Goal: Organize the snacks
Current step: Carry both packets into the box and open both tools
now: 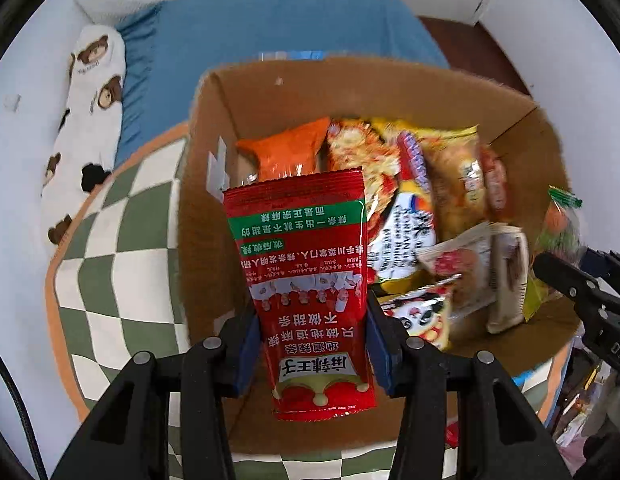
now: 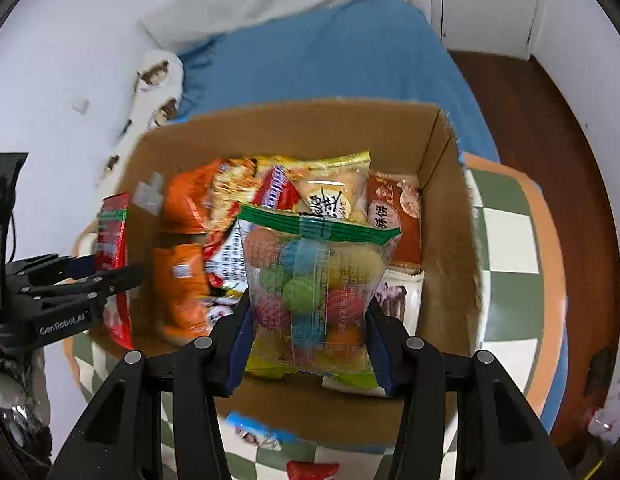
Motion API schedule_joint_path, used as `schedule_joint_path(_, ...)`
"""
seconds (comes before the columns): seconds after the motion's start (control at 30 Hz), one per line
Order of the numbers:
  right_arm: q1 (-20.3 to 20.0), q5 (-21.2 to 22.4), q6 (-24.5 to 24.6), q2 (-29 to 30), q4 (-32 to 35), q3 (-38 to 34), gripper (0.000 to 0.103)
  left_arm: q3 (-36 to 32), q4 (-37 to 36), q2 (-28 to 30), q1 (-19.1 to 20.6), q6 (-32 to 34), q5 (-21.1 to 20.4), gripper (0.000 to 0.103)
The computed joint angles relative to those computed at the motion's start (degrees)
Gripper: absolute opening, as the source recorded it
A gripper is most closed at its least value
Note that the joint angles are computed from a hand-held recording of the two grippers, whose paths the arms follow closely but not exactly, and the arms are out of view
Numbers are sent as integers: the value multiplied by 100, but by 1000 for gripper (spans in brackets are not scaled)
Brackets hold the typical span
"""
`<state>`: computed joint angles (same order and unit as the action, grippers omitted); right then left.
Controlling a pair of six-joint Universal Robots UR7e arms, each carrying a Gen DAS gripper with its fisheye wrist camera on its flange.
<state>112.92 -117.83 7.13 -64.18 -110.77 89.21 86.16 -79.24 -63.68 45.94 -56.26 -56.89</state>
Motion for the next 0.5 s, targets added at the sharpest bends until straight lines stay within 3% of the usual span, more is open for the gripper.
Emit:
schedule_joint_path(0.1, -155, 21, 79, 299, 386, -186, 55, 85, -130, -38, 106, 35, -97, 49)
schedule_joint_path(0.13, -193, 27, 159, 371, 553, -235, 70, 135, -236, -50, 163, 38, -193, 51)
schedule_joint_path(0.2, -254, 79, 142, 437, 556, -223, 98, 274, -532, -110, 252, 41, -341, 67)
schedule_joint_path(0.27, -250, -29, 177, 424, 499, -166, 98, 402, -713, -173, 261, -2, -308, 84)
schedule_joint_path(0.5, -263, -14, 200, 165, 63, 132, 98, 642, -960, -299, 140, -145, -91, 85)
